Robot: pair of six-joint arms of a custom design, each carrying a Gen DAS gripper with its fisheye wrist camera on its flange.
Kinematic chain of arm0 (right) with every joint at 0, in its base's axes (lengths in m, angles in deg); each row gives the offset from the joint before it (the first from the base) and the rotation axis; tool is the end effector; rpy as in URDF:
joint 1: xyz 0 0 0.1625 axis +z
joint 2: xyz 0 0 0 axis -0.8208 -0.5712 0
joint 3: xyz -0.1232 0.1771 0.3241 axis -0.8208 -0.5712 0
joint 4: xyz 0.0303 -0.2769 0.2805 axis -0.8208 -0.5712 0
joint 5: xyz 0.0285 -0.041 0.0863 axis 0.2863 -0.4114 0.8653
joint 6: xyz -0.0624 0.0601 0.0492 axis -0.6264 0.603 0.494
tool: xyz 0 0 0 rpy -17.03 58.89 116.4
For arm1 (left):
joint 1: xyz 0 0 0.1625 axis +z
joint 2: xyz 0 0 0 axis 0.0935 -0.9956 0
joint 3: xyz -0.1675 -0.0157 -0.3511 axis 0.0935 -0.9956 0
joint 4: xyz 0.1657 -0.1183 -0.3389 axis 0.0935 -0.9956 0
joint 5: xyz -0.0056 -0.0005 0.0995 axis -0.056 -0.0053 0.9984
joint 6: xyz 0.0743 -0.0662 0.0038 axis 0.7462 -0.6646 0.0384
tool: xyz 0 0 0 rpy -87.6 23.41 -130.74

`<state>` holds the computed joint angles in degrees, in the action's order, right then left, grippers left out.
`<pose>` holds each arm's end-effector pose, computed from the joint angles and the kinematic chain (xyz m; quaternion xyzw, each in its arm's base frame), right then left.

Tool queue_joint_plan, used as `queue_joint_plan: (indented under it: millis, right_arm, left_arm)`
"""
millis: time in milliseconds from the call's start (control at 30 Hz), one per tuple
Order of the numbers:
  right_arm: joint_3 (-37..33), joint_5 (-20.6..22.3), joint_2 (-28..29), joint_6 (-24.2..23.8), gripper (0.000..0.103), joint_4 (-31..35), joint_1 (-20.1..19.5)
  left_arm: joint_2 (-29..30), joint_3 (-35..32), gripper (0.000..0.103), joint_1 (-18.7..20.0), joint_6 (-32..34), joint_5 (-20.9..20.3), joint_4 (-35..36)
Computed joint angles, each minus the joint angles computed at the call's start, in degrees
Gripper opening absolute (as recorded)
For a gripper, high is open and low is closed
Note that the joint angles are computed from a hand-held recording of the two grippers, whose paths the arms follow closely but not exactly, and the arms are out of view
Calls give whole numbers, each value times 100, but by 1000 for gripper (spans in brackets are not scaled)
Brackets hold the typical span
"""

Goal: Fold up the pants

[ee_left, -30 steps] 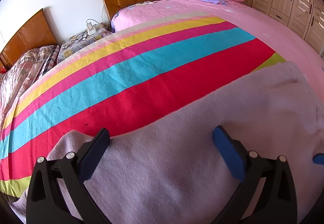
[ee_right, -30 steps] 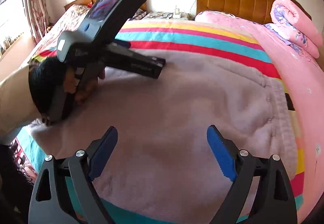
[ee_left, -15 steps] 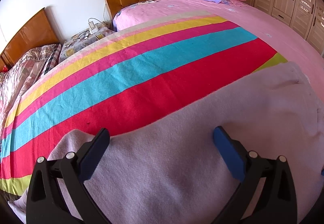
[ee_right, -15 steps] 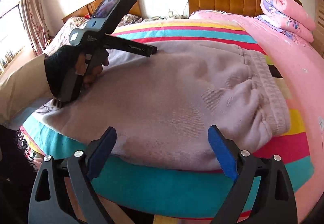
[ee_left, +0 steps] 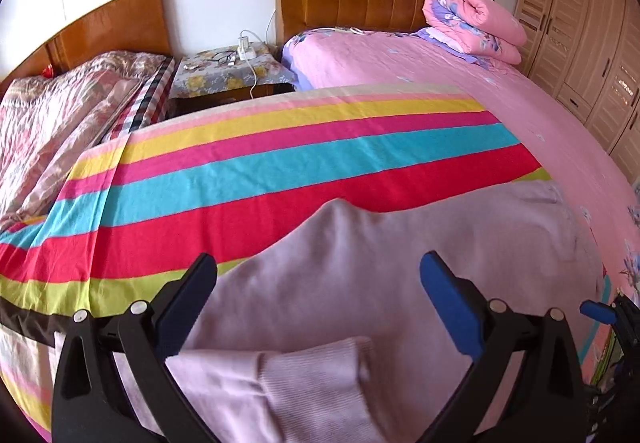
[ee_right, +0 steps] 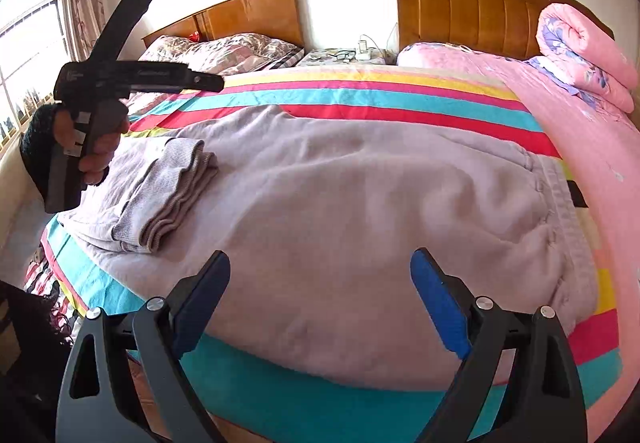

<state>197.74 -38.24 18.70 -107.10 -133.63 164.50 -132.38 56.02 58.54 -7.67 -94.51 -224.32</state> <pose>0.2368 -0.4159 0.0200 0.2469 -0.8881 0.3053 0.2388 -0.0725 -0.5918 0.2707 0.2363 0.8897 -0.2581 0.2933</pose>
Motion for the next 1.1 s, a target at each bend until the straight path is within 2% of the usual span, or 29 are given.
queue_joint_plan:
  millis: [100,167,267,333,367,433,500,567,600,667,767,833,867,933,1100]
  right_arm:
    - [-395,236,172,-86,88,321,130]
    - [-754,546,303,-154,88,673,220]
    - [-1460,1033,647,-788,88,1160,381]
    - [-2093,1138,907,-1044,88,1675,420]
    - [-2451,1156,1050,-1006,88,1938,394]
    - [-3275,1064,1352,-544,88,2699,295]
    - [-4240,538,1839,-117,89,3320,293]
    - [-5087,169,2351,-49,89,3793,337]
    - [-5438,-7,2585,-103,89,3987,386]
    - [-5878,-71,2890,-302,88,4328,468]
    - [-6460,-321,3327,-806,88,4618,605]
    - [-6718,-559,3558,-1243,91,4669,616]
    - [-6643,-423,3506,-1248,92,4581,554]
    - [-6547,-283,3359,-799,92,4773,438]
    - [-6284,-441,3261,-609,92,4200,388]
  left_arm:
    - [-266,99,102,252,-87,374,103]
    - [-431,208,102,358,-76,543,-9]
    - [-653,343,102,535,-87,774,-358]
    - [-684,406,102,625,-10,1180,-646]
    - [-643,407,102,673,129,1416,-866]
    - [-556,381,102,758,304,1822,-1254]
    - [-554,295,102,913,260,1835,-1378]
    - [-496,200,102,1046,189,1893,-1378]
    - [-465,143,102,1106,184,1881,-1304]
    - [-463,81,102,1204,97,1726,-1123]
    - [-434,-33,102,1296,-134,1626,-842]
    - [-439,-142,102,1393,-360,1479,-629]
    - [-463,-171,102,1430,-477,1400,-528]
    - [-492,-184,102,1469,-626,1305,-441]
    - [-469,-175,102,1456,-691,1370,-471]
